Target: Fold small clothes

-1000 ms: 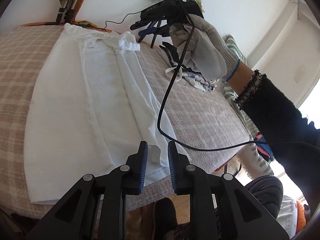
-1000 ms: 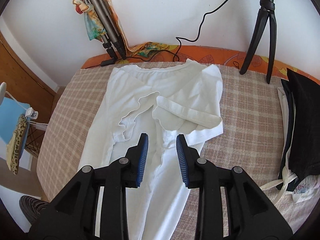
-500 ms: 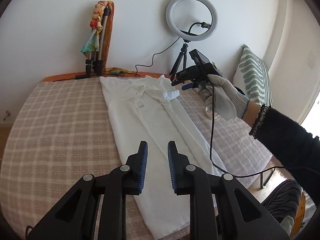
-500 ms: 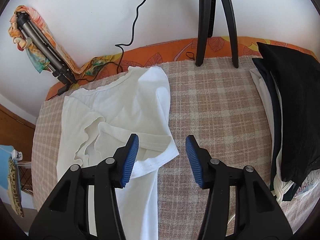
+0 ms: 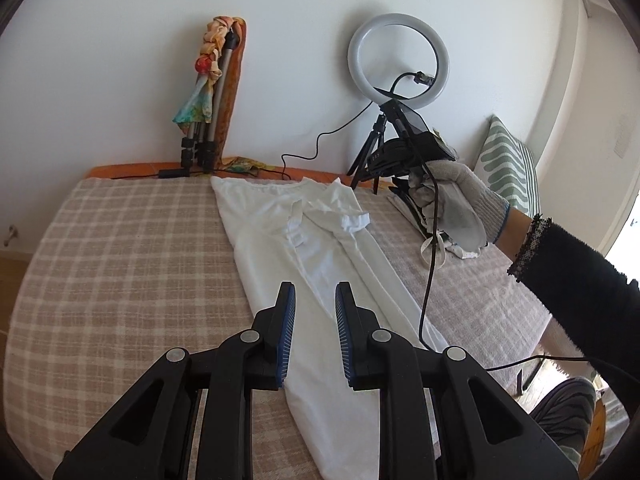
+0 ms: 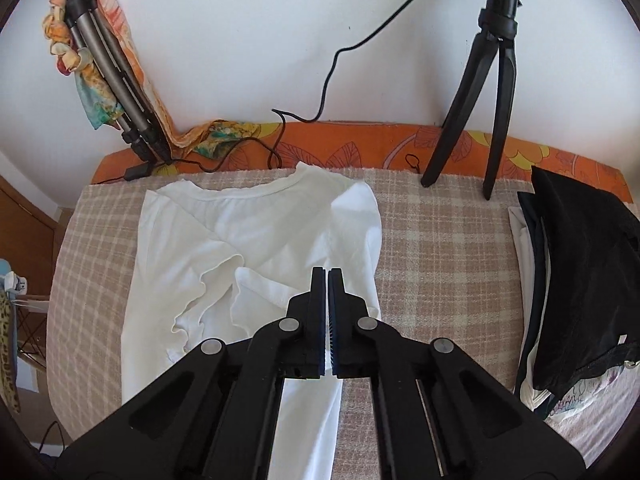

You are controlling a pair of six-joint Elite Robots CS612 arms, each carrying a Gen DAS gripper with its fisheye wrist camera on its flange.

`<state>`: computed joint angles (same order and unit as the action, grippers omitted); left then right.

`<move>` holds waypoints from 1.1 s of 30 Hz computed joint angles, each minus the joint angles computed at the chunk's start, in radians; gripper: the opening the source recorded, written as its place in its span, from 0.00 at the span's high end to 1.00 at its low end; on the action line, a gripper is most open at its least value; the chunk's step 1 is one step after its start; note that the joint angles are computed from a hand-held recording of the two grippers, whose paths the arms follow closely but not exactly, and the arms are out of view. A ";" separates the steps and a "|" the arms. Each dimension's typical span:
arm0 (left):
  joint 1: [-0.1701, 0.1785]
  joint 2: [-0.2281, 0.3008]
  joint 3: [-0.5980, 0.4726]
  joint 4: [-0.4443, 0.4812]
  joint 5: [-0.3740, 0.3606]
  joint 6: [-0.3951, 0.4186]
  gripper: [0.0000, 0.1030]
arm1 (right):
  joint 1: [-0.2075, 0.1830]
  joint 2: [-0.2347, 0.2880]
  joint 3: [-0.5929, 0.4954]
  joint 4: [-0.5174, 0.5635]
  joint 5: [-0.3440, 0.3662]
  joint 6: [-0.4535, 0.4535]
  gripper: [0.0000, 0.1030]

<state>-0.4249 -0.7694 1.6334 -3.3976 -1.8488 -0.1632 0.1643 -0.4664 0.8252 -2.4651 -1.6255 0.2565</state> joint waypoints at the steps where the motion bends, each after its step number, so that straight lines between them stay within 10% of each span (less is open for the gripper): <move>1: 0.001 0.000 -0.002 0.003 -0.002 0.003 0.82 | 0.008 0.007 -0.020 0.001 -0.023 -0.025 0.98; 4: 0.003 0.001 -0.002 0.007 -0.004 -0.002 0.82 | 0.023 0.034 -0.072 0.032 -0.082 -0.067 0.95; 6: 0.007 0.002 -0.004 0.014 -0.013 -0.010 0.82 | 0.007 0.050 -0.101 0.109 0.010 -0.040 0.61; 8: 0.009 0.001 -0.005 0.015 -0.013 -0.015 0.82 | 0.004 0.053 -0.085 0.103 0.007 -0.024 0.55; 13: 0.008 0.003 -0.010 0.027 -0.011 -0.014 0.82 | -0.004 0.065 -0.074 0.100 0.077 -0.060 0.55; 18: 0.007 0.006 -0.018 0.045 -0.014 -0.008 0.82 | 0.020 0.117 -0.164 0.204 -0.015 -0.135 0.58; 21: 0.007 0.007 -0.019 0.048 -0.017 -0.008 0.82 | 0.014 0.122 -0.176 0.247 0.004 -0.103 0.96; 33: 0.010 0.003 -0.012 0.035 -0.028 -0.016 0.82 | 0.028 0.099 -0.216 0.184 0.017 -0.111 0.97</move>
<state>-0.4147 -0.7660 1.6217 -3.3622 -1.8768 -0.1796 0.1919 -0.3671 0.6094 -2.2814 -1.6084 0.1450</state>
